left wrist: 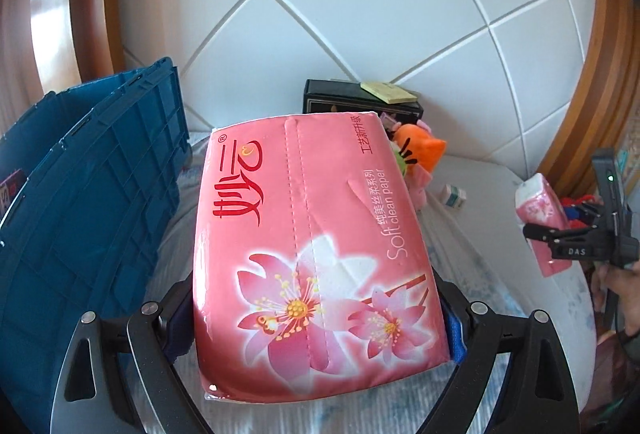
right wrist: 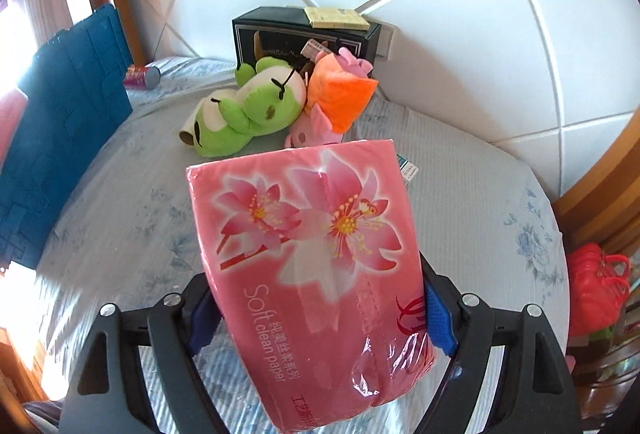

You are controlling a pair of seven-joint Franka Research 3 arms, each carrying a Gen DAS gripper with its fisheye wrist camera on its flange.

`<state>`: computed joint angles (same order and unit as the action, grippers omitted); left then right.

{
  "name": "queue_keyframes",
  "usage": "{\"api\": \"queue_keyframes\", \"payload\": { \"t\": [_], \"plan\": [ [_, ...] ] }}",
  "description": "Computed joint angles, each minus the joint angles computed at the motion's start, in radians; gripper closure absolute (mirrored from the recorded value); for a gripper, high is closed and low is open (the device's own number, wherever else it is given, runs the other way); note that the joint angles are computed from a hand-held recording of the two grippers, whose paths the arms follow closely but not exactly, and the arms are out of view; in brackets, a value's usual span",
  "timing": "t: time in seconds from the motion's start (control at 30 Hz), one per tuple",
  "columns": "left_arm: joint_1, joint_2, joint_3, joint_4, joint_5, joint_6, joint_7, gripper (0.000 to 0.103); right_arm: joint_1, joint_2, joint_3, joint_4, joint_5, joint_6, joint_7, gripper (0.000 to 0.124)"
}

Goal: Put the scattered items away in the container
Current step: 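Carry both pink tissue packs over the blue crate with both tools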

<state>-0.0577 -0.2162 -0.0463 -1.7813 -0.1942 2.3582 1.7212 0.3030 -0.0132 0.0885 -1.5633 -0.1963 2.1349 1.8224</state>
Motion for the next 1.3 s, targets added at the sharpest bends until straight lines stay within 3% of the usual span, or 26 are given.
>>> {"api": "queue_keyframes", "payload": {
  "t": [0.4,0.73,0.97,1.3],
  "plan": [
    [-0.046,-0.039,0.016,0.033,-0.113,-0.016,0.103,0.01,-0.006,-0.214,0.096,-0.066,-0.096,-0.065,0.225,0.042],
    [-0.078,-0.061,0.058,0.068,-0.237,-0.062,0.3,0.01,-0.036,-0.302,0.195,-0.075,-0.194,-0.131,0.392,0.042],
    [-0.067,-0.063,0.105,0.111,-0.355,-0.129,0.445,0.01,-0.021,-0.261,0.263,0.02,-0.29,-0.232,0.508,0.042],
    [-0.008,-0.038,0.158,0.187,-0.497,-0.224,0.61,0.01,0.109,-0.093,0.315,0.274,-0.475,-0.427,0.608,0.042]
  ]
}}
